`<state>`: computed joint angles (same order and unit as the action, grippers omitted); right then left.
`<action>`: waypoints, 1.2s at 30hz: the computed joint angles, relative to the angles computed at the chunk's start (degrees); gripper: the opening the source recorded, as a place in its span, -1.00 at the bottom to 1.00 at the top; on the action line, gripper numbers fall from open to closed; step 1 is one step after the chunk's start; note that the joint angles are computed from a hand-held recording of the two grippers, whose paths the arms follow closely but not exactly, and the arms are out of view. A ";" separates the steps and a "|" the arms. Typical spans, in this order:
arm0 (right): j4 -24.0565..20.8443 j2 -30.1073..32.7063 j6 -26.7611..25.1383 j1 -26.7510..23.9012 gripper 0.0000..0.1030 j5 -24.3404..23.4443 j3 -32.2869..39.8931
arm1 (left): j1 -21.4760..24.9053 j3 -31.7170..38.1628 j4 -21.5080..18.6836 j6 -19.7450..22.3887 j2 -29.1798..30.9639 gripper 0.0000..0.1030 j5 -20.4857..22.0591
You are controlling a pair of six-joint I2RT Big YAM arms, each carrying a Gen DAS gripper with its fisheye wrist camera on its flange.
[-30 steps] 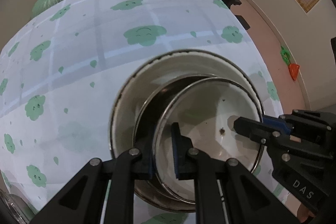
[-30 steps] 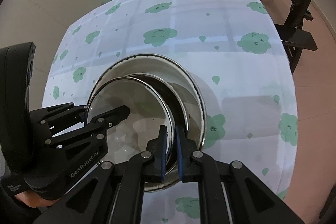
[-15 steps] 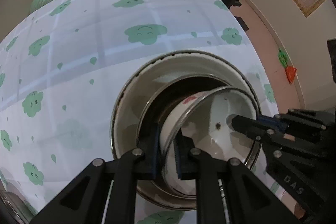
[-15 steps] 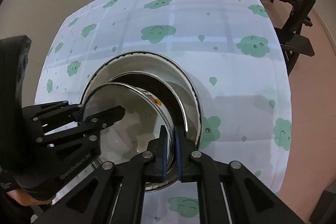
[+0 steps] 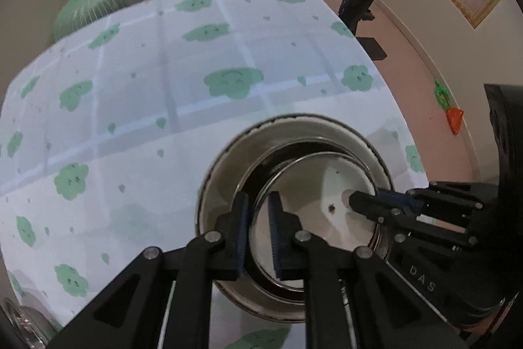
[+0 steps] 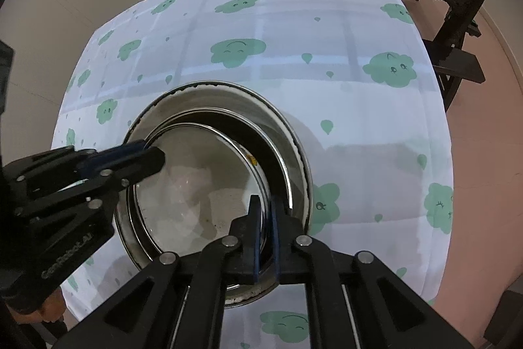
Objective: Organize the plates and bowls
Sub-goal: 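Lower the cream bowl into the Winnie-the-Pooh bowl with both tools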
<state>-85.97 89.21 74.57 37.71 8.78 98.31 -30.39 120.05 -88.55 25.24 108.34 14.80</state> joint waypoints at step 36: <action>8.66 -6.99 18.47 6.74 -0.82 11.88 -6.29 | 0.92 -9.25 5.46 -0.48 -7.19 -0.01 -2.32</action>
